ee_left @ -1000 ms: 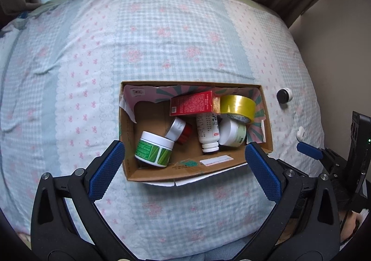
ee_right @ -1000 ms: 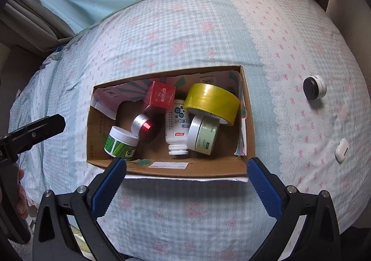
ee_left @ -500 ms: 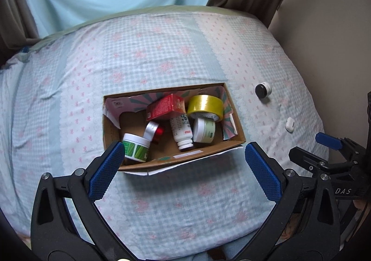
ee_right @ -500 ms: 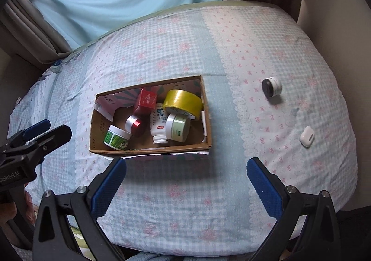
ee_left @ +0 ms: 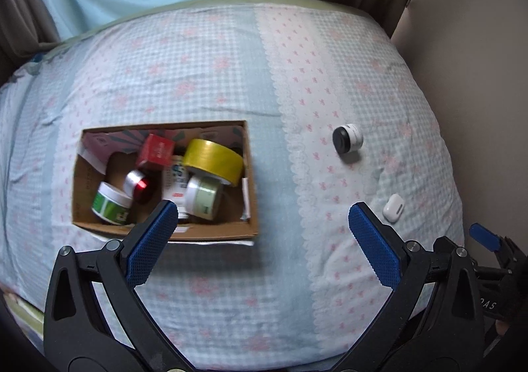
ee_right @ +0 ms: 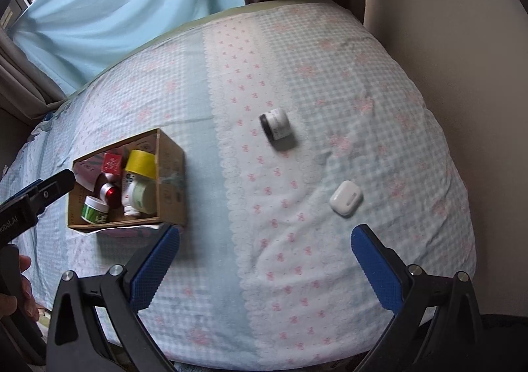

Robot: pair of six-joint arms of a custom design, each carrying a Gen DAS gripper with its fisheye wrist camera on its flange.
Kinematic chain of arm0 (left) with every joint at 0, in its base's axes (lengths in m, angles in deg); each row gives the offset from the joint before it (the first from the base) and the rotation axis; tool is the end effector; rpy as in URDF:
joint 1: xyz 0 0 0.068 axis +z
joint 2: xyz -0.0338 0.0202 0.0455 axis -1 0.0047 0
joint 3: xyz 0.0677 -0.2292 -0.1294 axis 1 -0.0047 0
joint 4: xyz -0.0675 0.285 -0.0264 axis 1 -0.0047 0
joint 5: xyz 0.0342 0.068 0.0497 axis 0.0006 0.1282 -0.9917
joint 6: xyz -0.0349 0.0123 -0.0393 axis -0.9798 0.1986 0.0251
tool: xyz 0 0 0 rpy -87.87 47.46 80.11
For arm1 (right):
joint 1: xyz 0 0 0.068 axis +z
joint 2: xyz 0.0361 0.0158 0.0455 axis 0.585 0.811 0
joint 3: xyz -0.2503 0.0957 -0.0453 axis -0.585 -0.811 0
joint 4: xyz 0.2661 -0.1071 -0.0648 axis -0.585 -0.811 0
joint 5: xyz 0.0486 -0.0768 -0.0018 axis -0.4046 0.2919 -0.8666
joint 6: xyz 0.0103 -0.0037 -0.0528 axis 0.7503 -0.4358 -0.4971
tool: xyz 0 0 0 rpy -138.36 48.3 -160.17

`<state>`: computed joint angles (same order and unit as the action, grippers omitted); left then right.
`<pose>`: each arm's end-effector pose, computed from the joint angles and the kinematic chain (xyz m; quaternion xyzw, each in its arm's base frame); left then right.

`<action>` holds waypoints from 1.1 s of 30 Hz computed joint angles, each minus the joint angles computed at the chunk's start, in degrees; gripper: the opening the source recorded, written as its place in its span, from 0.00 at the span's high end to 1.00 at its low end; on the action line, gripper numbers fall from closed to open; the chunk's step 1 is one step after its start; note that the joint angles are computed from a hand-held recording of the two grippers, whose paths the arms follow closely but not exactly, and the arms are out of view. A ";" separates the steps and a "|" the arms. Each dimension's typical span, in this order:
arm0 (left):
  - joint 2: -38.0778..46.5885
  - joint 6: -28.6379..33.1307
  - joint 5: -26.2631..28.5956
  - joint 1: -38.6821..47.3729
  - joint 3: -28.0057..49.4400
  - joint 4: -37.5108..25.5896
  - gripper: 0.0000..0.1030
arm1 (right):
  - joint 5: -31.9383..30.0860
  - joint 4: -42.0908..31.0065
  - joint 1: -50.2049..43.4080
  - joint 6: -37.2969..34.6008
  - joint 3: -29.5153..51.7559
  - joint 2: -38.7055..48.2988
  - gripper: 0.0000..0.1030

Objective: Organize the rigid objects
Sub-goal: 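Withdraw both tools and approach the white jar and white earbud case, then grasp the white L'Oreal jar with left tool while right tool grasps the earbud case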

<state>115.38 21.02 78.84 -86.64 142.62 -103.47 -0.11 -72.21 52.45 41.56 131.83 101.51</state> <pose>0.3055 0.0165 0.3803 -0.1482 0.9718 -0.0189 0.1824 0.3196 0.0989 0.3570 -0.0803 0.9832 0.0761 0.1449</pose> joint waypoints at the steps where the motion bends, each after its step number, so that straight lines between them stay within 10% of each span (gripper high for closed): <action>1: 1.21 -2.22 -0.26 -1.82 0.13 0.51 0.00 | -0.72 0.57 -2.07 -1.15 -0.76 0.20 0.00; 10: 19.12 -11.30 0.64 -11.47 8.17 4.58 0.00 | -2.92 5.82 -11.73 -1.85 -5.58 4.69 0.00; 33: 62.07 -14.37 2.17 -13.31 45.79 1.21 0.13 | 0.94 20.15 -11.30 24.76 -9.17 24.50 0.21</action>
